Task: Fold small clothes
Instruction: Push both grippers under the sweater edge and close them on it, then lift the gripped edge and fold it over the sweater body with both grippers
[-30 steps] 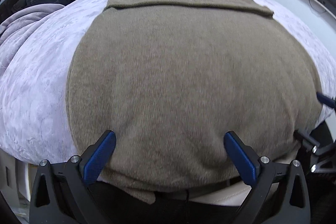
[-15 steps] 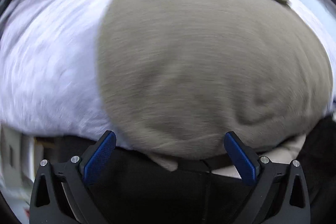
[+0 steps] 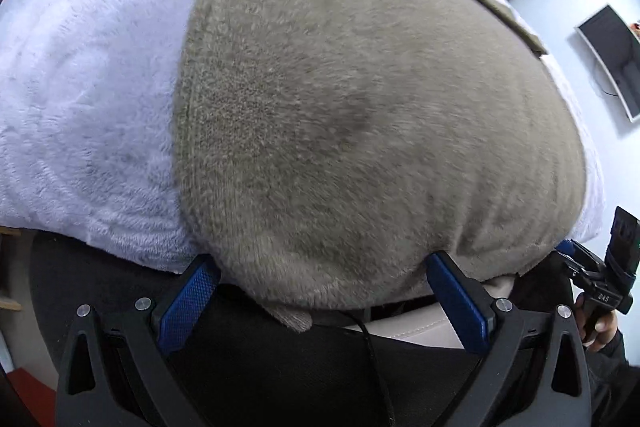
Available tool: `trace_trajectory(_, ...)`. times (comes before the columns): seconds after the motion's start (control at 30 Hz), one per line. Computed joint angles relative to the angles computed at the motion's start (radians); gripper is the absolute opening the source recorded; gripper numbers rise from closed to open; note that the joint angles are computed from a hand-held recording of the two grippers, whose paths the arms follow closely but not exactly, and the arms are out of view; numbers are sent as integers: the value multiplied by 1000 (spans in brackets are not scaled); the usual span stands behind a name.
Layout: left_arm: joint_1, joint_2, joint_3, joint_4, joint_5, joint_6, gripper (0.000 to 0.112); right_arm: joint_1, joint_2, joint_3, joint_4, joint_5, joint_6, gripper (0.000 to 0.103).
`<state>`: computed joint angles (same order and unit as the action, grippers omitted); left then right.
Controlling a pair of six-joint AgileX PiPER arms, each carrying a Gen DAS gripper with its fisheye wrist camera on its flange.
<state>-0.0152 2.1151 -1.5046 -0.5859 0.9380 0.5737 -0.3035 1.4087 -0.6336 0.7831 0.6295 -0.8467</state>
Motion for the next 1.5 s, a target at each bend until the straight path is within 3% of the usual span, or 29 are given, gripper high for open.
trace_trajectory(0.1, -17, 19, -15, 34, 29, -54, 103, 1, 41, -20, 21, 6, -1, 77)
trace_trajectory(0.2, -4, 9, -12, 32, 25, -65, 103, -16, 80, -43, 57, 28, -31, 70)
trace_trajectory(0.27, 25, -32, 54, -29, -16, 0, 103, -46, 74, -34, 70, 46, -63, 69)
trace_trajectory(0.37, 59, -18, 37, -86, 21, 50, 102, -52, 79, -33, 82, 53, -77, 69)
trace_trajectory(0.4, 57, -25, 42, -90, 16, 69, 97, -43, 83, -35, 81, 51, -71, 68)
trace_trajectory(0.43, 51, -48, 68, -94, -4, 98, 83, -31, 81, -35, 77, 44, -67, 65)
trace_trajectory(0.57, 20, -121, 154, -74, -77, 137, 60, -2, 86, -47, 52, 43, -49, 26)
trace_trajectory(0.6, 24, -129, 170, -84, -81, 151, 58, -2, 94, -52, 52, 52, -53, 23)
trace_trajectory(0.87, 115, -71, 138, -135, 3, 229, 58, -32, 168, -86, 92, 99, -66, 28)
trace_trajectory(0.9, 117, -79, 149, -135, -6, 239, 54, -35, 170, -83, 99, 97, -70, 28)
trace_trajectory(0.93, 121, -89, 162, -146, -11, 263, 30, -32, 164, -78, 101, 91, -75, 27)
trace_trajectory(1.0, 113, -95, 169, -160, 6, 287, 11, -12, 148, -73, 96, 82, -70, 12)
trace_trajectory(1.2, 84, -199, 270, -199, -95, 367, 10, -23, 65, -40, 135, 133, -148, 9)
trace_trajectory(1.5, 165, -320, 335, -349, -64, 541, 10, -111, -15, -34, 251, 259, -287, 9)
